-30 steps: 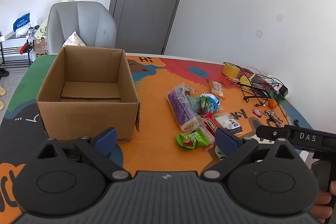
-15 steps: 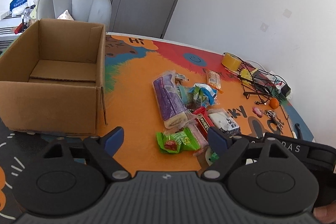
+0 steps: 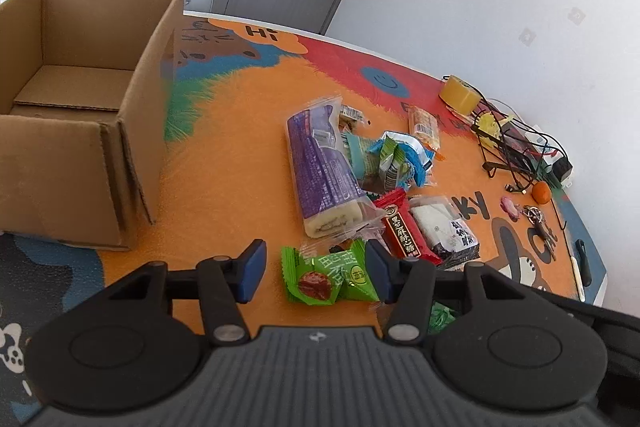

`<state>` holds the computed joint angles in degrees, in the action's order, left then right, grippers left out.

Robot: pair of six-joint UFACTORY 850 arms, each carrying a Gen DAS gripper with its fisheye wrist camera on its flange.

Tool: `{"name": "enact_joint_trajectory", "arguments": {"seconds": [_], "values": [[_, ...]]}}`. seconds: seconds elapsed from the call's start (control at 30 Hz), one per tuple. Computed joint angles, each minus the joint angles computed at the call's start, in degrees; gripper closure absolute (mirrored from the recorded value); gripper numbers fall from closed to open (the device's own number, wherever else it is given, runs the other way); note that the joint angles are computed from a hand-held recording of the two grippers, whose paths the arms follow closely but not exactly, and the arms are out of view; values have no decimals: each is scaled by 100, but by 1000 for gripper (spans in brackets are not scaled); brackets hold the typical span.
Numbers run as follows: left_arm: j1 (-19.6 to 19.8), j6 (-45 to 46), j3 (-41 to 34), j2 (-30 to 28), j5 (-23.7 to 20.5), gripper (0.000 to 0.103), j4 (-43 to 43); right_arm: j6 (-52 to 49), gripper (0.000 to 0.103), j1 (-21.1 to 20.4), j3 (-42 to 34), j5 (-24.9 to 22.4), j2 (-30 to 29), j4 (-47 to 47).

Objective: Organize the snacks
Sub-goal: 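Grasp a green candy packet with the left tool while the right grasps a green bag, then carry both green packets over the cardboard box and open both tools to drop them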

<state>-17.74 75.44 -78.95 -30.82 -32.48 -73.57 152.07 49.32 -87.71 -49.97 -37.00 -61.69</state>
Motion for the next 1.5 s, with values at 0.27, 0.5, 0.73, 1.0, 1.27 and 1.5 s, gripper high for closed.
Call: {"name": "enact_joint_trajectory", "arguments": {"seconds": [0.27,0.5,0.73,1.0,1.27,1.5], "values": [[-240,-67,1,-96,488,51,10,153,64,-32,-18,184,-64,91],[-250,177,81,-54,513,67,-19,900,72,-49,273,379,80,-257],[-163,63,53,55,321,75,101,1012,73,2,174,281,87,-352],[-49,638,47,334,361,75,-571,776,73,23,-94,25,73,-546],[124,586,-175,440,421,75,-641,262,74,-29,-625,-127,-94,-720],[323,441,-543,372,558,75,-615,-451,73,-105,-1418,-183,-453,-867]]}}
